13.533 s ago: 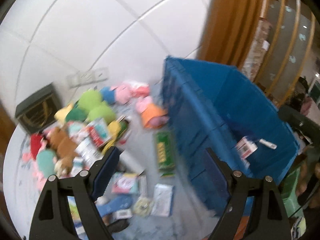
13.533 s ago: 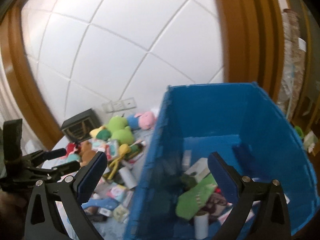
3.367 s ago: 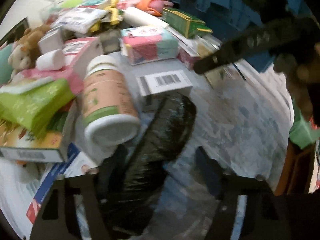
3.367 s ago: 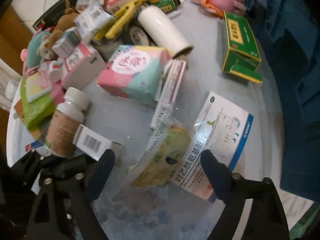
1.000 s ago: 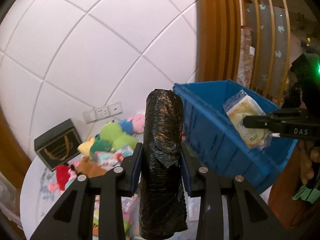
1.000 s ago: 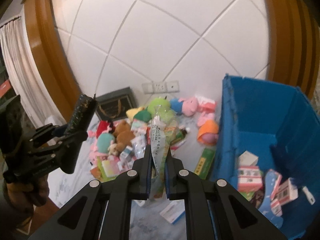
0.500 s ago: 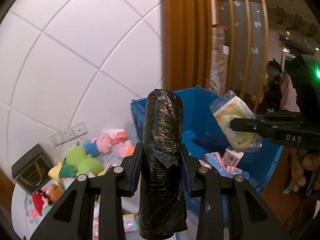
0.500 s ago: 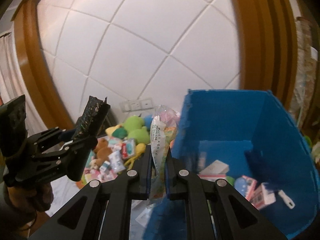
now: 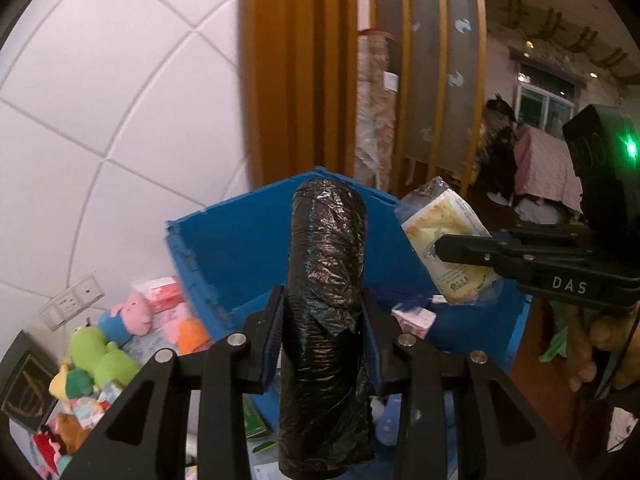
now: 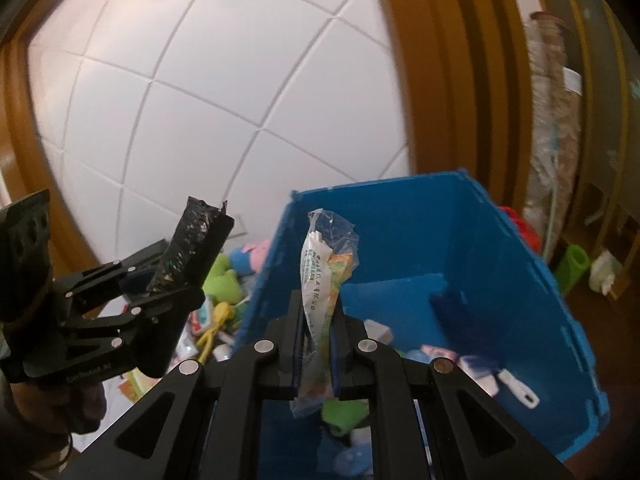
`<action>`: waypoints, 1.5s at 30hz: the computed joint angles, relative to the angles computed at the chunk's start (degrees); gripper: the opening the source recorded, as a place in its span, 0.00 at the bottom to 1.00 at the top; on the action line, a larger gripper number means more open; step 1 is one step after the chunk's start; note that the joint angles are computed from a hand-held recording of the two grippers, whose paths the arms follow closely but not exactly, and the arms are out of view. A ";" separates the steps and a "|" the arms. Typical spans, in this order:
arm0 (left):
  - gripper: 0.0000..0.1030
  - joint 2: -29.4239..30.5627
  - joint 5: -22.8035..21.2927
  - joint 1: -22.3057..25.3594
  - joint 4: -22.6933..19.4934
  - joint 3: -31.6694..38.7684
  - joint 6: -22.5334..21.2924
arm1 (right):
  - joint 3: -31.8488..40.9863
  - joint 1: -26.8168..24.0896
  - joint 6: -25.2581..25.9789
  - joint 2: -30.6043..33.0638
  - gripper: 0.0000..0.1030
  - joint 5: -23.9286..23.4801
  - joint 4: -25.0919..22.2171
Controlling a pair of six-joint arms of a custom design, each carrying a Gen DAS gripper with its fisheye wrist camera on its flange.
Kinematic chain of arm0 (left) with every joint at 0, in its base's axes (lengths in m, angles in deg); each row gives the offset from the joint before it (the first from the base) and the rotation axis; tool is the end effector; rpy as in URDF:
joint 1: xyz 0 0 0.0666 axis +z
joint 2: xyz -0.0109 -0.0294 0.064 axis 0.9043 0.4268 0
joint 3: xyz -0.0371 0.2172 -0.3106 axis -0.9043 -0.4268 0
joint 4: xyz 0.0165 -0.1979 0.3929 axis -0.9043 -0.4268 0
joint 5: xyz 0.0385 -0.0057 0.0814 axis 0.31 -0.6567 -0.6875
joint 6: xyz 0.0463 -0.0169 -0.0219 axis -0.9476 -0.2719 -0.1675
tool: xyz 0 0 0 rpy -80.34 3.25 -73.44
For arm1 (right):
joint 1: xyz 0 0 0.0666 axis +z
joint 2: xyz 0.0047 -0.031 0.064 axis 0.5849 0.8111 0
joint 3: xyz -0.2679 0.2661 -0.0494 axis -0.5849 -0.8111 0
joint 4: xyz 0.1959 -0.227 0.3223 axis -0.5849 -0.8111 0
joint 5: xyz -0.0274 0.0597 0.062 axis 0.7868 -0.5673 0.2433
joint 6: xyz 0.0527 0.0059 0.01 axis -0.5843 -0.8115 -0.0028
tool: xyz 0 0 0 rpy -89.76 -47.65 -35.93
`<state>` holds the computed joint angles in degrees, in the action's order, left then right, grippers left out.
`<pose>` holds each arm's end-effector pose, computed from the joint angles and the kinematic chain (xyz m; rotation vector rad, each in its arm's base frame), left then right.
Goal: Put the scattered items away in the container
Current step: 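Open both tools to drop the black roll and packet into the crate, then move both open tools back over the table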
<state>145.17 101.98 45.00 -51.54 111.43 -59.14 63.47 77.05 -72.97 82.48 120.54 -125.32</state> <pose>0.4412 -0.1749 0.6636 0.9420 2.0080 -0.5092 0.3014 0.2396 0.6358 0.2389 2.1531 0.1949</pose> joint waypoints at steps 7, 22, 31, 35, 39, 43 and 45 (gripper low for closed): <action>0.33 3.10 -1.56 -4.71 -1.47 2.93 0.56 | -3.91 -2.38 -2.69 -3.73 0.10 0.25 -2.17; 1.00 7.76 -9.75 -8.33 -2.69 9.14 6.18 | -6.65 -3.32 -6.49 -7.00 0.98 4.81 -4.27; 1.00 1.58 -12.61 -1.91 -0.33 2.97 8.83 | -3.23 -1.04 -4.02 -3.05 1.00 3.70 -2.81; 1.00 -2.27 -12.99 2.44 -0.64 -1.07 8.57 | -1.16 1.33 -3.49 -0.34 1.00 2.96 -2.08; 1.00 -6.78 -13.12 7.42 -0.43 -5.75 9.03 | 2.09 4.02 -2.79 3.47 1.00 2.16 -2.51; 1.00 -10.02 -13.81 12.65 -0.67 -9.31 8.94 | 4.74 6.29 -1.84 6.82 1.00 1.37 -2.76; 1.00 -11.36 -14.40 15.46 -1.49 -10.51 8.47 | 6.57 7.52 -2.05 8.77 1.00 1.19 -3.22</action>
